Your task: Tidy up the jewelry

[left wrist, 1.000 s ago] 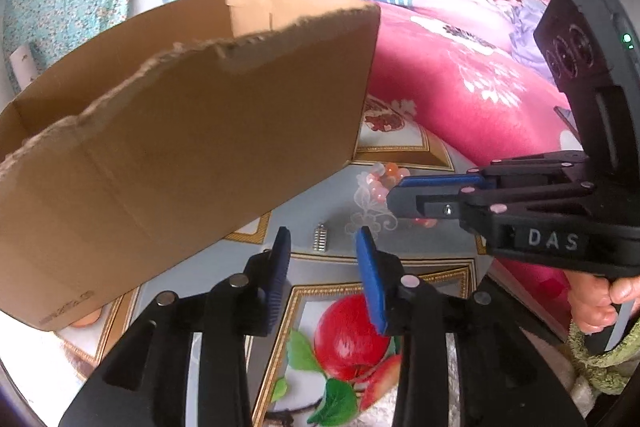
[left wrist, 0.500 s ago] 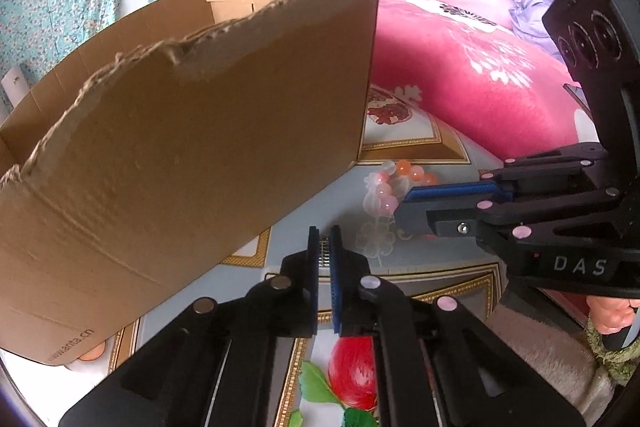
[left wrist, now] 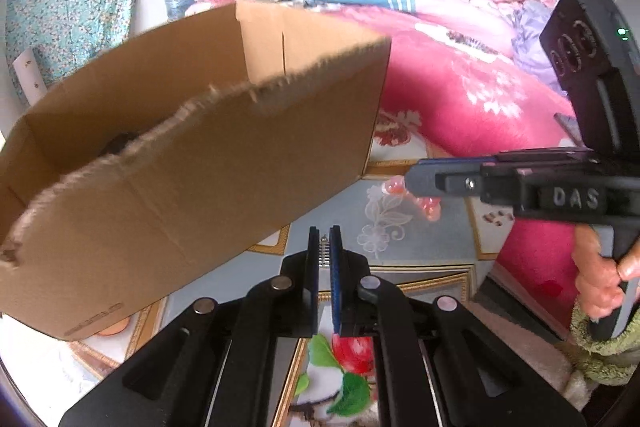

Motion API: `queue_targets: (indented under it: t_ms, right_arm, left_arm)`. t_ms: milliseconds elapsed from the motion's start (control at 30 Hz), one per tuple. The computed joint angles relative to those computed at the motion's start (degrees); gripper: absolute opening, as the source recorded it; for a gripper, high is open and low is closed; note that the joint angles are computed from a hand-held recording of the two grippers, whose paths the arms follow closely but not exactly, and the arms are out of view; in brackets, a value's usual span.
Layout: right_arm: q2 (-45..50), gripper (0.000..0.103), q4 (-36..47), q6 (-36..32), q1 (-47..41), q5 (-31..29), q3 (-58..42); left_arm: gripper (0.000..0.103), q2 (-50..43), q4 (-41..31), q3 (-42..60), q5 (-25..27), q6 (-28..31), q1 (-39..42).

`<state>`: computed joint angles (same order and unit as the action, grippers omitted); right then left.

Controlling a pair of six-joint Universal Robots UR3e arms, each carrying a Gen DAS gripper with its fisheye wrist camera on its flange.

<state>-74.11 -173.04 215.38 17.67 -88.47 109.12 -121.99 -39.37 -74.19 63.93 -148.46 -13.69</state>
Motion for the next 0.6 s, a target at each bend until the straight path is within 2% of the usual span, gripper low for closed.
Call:
queue_targets:
  t_ms: [333,467,600]
  right_arm:
    - [-8.3,0.007,3.5,0.4,-1.8,3.8,-0.1]
    - [-10.7,0.007,7.0,-1.1,-1.8,3.3,-3.8]
    - [-10.9,0.007,10.7,-3.8,-3.7,5.4,-9.9]
  left_arm:
    - [0.004,12.5,-3.2,-4.8,-9.1,-0.8,7.2]
    - [0.004,14.4,-6.9,-0.8,-12.5,-1.4,10.3]
    - [0.004,11.9,-10.9,7.0,-14.3,-2.5,11.7]
